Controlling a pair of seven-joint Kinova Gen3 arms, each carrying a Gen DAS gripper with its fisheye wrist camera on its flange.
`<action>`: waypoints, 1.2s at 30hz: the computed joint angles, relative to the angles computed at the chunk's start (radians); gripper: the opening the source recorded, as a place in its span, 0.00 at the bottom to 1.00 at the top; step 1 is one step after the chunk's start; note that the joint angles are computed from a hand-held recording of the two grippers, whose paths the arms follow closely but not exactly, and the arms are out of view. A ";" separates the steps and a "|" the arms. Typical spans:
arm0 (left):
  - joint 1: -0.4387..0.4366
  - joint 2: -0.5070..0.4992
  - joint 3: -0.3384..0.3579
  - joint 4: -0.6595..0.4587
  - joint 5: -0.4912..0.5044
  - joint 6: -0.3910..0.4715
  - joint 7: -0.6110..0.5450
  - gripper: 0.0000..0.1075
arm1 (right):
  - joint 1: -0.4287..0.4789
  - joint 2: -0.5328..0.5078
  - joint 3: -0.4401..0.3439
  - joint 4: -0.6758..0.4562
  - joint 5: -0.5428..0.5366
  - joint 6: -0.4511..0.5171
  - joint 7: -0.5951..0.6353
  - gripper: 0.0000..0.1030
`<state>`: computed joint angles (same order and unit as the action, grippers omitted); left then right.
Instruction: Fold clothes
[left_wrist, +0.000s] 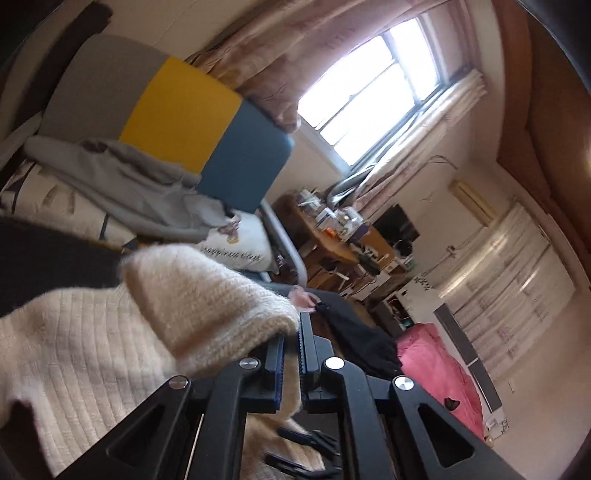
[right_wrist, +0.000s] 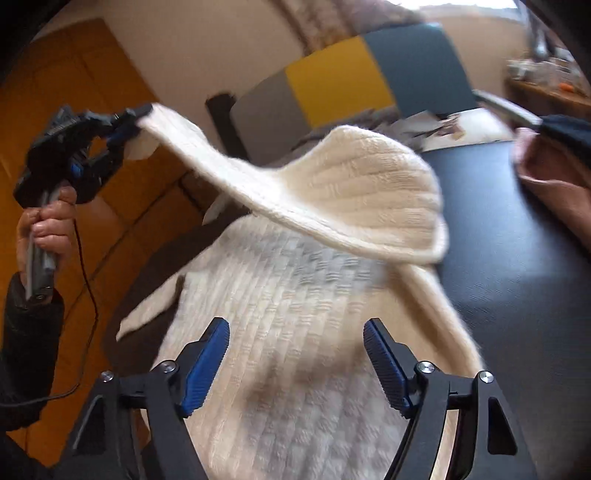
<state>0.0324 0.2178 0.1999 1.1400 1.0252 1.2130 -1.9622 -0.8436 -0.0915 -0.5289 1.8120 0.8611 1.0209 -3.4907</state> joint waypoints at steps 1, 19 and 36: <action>-0.017 -0.007 0.022 -0.011 0.001 -0.011 -0.006 0.05 | 0.023 0.025 0.017 -0.012 -0.014 -0.024 0.027 0.74; 0.256 -0.024 -0.430 0.135 -0.503 0.057 0.112 0.19 | -0.156 0.291 0.304 -0.247 -0.129 0.258 0.294 0.83; 0.122 -0.238 -0.094 0.336 -0.674 -0.001 -0.571 0.28 | -0.179 0.301 0.351 -0.238 -0.132 0.196 0.344 1.00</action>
